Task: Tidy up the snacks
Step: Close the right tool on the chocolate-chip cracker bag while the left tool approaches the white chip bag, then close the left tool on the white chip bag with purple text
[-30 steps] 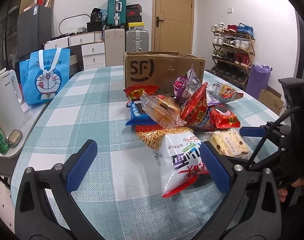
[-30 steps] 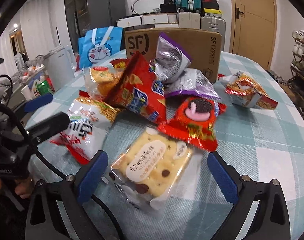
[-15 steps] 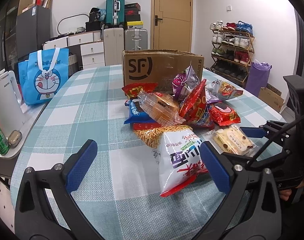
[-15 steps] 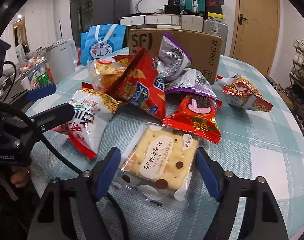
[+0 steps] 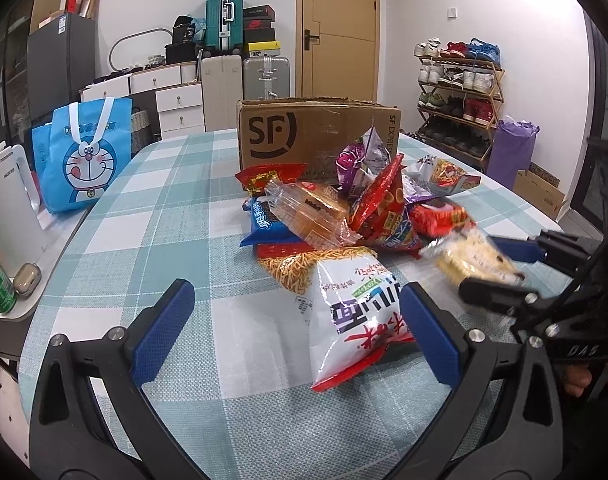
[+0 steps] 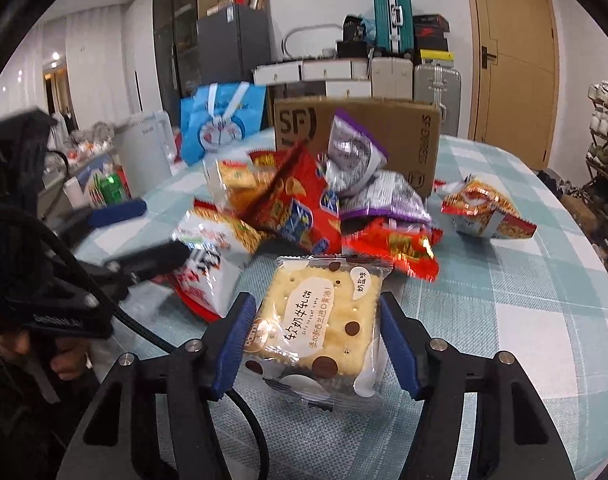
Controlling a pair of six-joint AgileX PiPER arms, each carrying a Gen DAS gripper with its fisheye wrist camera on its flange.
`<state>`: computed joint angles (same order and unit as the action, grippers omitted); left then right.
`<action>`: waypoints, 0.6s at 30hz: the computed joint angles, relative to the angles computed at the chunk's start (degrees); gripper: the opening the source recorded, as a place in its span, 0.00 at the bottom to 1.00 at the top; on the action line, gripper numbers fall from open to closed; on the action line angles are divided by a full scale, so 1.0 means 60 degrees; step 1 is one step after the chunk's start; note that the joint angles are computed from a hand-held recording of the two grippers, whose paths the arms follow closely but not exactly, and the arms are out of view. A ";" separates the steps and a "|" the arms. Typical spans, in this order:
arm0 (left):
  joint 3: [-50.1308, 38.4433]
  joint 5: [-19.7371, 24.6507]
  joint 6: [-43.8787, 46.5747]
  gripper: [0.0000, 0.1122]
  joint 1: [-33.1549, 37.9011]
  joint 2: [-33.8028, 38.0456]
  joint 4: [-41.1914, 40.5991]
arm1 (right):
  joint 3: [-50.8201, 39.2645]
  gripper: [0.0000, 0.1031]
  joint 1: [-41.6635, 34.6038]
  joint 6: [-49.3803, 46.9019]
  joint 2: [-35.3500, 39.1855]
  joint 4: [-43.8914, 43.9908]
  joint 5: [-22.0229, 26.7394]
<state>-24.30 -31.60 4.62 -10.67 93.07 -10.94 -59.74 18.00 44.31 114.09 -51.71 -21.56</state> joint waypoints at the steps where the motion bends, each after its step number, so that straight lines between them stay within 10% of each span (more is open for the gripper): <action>1: -0.0020 0.0059 0.0007 0.91 -0.0028 0.0018 0.0024 | 0.0172 0.61 -0.0096 -0.0292 -0.0105 0.0295 -0.0338; 18: -0.1132 0.1376 -0.0159 0.91 -0.0576 0.0733 0.0511 | 0.0327 0.61 -0.0436 -0.0782 -0.0223 0.1116 -0.0929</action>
